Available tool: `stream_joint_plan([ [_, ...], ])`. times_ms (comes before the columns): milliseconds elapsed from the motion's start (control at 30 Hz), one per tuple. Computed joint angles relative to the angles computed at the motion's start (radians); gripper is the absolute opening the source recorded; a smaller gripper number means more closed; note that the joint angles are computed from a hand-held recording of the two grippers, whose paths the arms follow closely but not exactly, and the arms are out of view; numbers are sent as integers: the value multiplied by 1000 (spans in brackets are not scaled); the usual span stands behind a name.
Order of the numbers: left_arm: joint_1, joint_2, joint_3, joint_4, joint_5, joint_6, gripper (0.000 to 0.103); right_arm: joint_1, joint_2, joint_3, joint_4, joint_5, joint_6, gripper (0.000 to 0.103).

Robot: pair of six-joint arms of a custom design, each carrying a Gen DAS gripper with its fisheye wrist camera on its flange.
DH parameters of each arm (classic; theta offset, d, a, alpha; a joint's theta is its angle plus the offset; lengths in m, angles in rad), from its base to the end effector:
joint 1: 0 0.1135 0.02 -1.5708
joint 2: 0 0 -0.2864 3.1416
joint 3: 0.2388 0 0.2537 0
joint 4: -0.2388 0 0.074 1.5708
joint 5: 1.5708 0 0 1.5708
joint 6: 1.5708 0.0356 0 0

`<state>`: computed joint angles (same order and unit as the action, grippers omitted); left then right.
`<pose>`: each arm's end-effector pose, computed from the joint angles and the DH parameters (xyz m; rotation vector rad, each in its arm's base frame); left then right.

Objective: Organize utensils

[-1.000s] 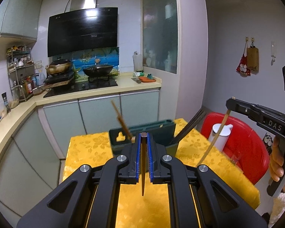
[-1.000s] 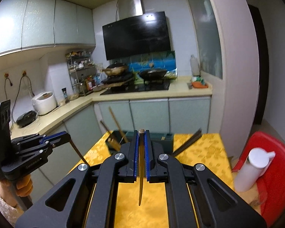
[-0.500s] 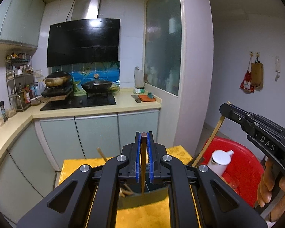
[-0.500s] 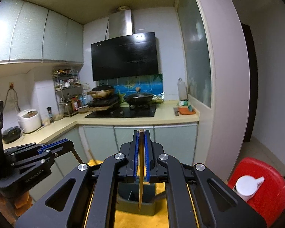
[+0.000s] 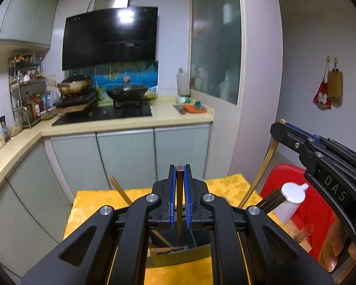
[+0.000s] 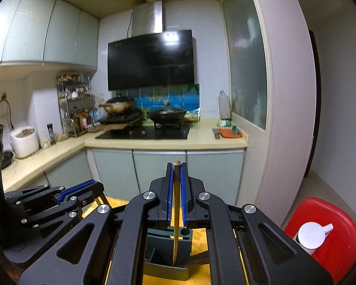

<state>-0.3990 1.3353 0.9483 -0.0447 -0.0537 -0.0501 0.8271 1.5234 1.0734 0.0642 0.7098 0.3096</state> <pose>0.2805 -0.1162 0.3087 0.3147 1.9847 -0.2339 0.2527 0.2405 0.3084 -0.0265 1.8610 0.0903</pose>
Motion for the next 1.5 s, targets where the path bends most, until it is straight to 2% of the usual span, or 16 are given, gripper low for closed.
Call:
stream_joint_plan([
  [300, 51, 26, -52, 36, 47, -10, 8, -37, 68, 16, -50, -72, 64, 8],
  [367, 62, 8, -61, 37, 62, -12, 21, -38, 68, 20, -64, -77, 69, 8],
  [400, 62, -2, -67, 41, 58, -13, 38, -34, 68, 22, -66, -70, 68, 9],
  [433, 62, -19, -78, 51, 49, -12, 49, -32, 67, 22, -67, -63, 65, 9],
  [500, 64, -46, -91, 55, 42, -10, 58, -28, 57, 20, -75, -58, 66, 11],
  [533, 67, -55, -91, 48, 47, -10, 66, -25, 49, 18, -79, -54, 72, 23],
  [567, 70, -64, -90, 40, 50, -12, 70, -20, 42, 15, -77, -38, 81, 39],
  [600, 74, -78, -94, 35, 48, -15, 76, -19, 34, 6, -67, -27, 86, 45],
  [633, 77, -91, -100, 35, 43, -17, 78, -12, 22, -6, -56, -12, 91, 50],
  [900, 99, -161, -130, 12, -11, 6, 89, 5, -57, -48, -83, -6, 90, 52],
  [1033, 112, -200, -164, 15, -28, 17, 94, 35, -106, -95, -90, 23, 116, 66],
  [1233, 111, -265, -248, 16, -73, 22, 96, 78, -160, -163, -102, 34, 181, 85],
  [1333, 109, -302, -301, 15, -87, 18, 96, 103, -170, -192, -106, 43, 216, 89],
  [1500, 71, -363, -396, 47, -172, 34, 96, 179, -161, -237, -98, 87, 259, 91],
])
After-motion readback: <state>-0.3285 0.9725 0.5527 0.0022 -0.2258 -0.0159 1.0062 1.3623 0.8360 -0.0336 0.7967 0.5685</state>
